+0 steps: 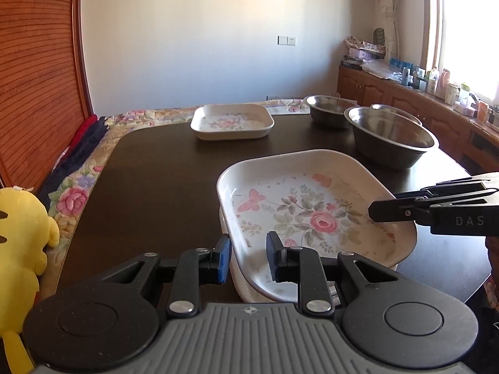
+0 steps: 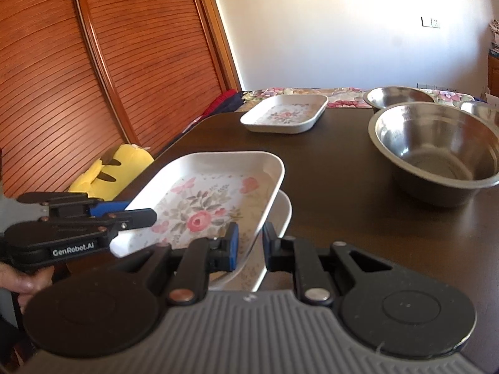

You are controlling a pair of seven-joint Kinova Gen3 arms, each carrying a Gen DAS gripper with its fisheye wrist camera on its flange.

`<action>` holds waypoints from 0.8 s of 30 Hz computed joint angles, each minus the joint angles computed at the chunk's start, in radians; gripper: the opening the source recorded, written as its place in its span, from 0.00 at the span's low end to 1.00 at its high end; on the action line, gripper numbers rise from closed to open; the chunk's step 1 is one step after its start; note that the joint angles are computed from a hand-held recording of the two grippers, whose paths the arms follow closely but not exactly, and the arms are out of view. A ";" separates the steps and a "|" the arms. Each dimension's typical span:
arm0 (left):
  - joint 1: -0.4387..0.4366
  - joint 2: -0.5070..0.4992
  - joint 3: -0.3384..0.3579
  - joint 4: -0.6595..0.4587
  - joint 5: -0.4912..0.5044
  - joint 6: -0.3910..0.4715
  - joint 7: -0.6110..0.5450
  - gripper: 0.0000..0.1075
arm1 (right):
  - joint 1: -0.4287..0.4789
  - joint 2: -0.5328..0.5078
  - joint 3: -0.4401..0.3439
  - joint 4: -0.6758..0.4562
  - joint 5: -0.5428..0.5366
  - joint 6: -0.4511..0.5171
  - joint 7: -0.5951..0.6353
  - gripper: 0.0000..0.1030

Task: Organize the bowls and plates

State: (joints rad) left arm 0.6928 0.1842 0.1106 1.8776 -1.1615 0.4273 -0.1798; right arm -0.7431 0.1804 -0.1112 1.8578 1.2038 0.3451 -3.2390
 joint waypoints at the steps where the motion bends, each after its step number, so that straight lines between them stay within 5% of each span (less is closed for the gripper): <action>1: -0.001 0.001 0.000 0.002 0.001 -0.002 0.001 0.24 | -0.007 0.000 0.001 0.004 0.014 0.008 -0.014 0.18; 24: 0.014 0.016 -0.010 0.013 -0.053 0.002 0.066 0.25 | 0.003 0.015 -0.058 0.042 0.214 0.070 -0.227 0.18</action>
